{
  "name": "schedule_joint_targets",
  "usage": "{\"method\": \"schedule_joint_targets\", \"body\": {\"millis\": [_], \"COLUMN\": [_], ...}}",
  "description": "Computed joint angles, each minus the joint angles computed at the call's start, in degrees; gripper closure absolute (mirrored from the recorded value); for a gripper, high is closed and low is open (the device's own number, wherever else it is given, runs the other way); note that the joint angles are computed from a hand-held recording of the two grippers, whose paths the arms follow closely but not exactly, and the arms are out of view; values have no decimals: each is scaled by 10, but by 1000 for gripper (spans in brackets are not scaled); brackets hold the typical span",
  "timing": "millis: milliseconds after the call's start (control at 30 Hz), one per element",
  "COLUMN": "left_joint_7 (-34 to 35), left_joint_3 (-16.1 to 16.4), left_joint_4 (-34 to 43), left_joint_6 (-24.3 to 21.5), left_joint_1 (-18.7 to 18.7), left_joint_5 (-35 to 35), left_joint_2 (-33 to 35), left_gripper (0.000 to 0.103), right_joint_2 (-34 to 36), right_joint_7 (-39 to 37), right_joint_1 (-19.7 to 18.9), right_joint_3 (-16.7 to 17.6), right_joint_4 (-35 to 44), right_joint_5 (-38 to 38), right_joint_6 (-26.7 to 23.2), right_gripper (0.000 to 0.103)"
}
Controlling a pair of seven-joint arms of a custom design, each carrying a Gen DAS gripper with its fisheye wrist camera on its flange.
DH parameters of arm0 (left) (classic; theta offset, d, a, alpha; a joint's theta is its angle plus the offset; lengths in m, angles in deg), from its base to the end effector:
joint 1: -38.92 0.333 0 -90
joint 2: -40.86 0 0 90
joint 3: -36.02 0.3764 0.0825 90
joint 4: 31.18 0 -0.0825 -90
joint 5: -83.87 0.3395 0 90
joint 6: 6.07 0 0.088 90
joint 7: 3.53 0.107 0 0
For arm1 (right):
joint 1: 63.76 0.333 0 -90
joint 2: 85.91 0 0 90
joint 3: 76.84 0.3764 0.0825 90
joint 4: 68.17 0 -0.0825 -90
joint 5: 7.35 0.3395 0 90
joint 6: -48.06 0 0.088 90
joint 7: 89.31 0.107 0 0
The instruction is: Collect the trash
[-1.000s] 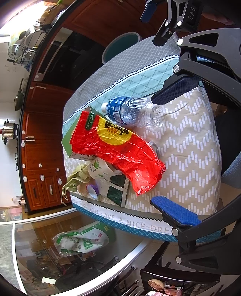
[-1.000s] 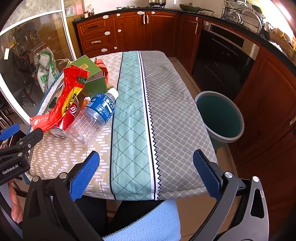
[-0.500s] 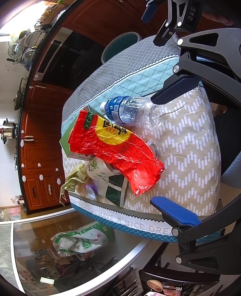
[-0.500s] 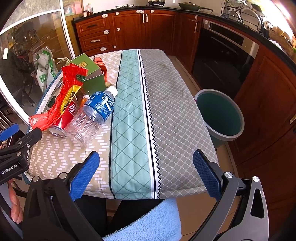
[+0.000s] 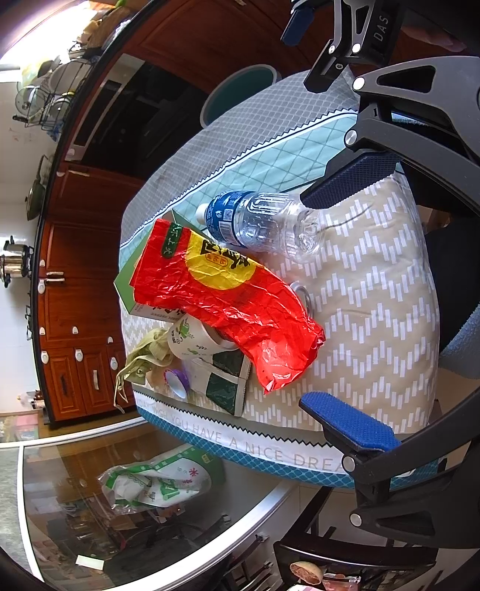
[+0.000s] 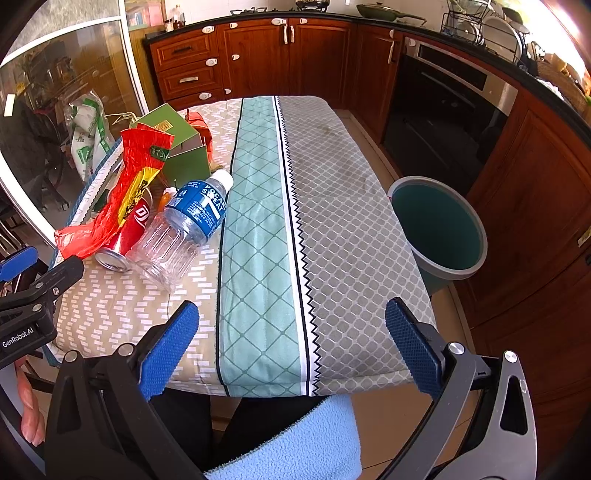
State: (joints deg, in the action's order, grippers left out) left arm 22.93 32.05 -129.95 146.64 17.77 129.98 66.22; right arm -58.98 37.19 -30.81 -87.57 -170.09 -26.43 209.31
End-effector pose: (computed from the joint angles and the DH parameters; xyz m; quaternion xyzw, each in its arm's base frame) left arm 0.6162 -0.3030 0.4575 -0.6824 0.6478 -0.2281 0.2502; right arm 0.6229 0.2964 0.4404 -0.7003 0.6458 -0.2015 0.2280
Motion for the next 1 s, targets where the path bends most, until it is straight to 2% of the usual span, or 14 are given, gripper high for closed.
{"method": "schedule_joint_targets", "body": {"millis": [1000], "left_joint_7": [4], "left_joint_3": [-2], "left_joint_4": [-1], "left_joint_6": [6], "left_joint_1": [4], "left_joint_5": [-16], "left_joint_2": [8], "left_gripper": [4], "right_joint_2": [13], "right_joint_7": [0], "right_joint_1": [1], "right_joint_3": [1], "right_joint_4": [18], "right_joint_5": [-2], "right_joint_6": [-20], "right_gripper": [6]}}
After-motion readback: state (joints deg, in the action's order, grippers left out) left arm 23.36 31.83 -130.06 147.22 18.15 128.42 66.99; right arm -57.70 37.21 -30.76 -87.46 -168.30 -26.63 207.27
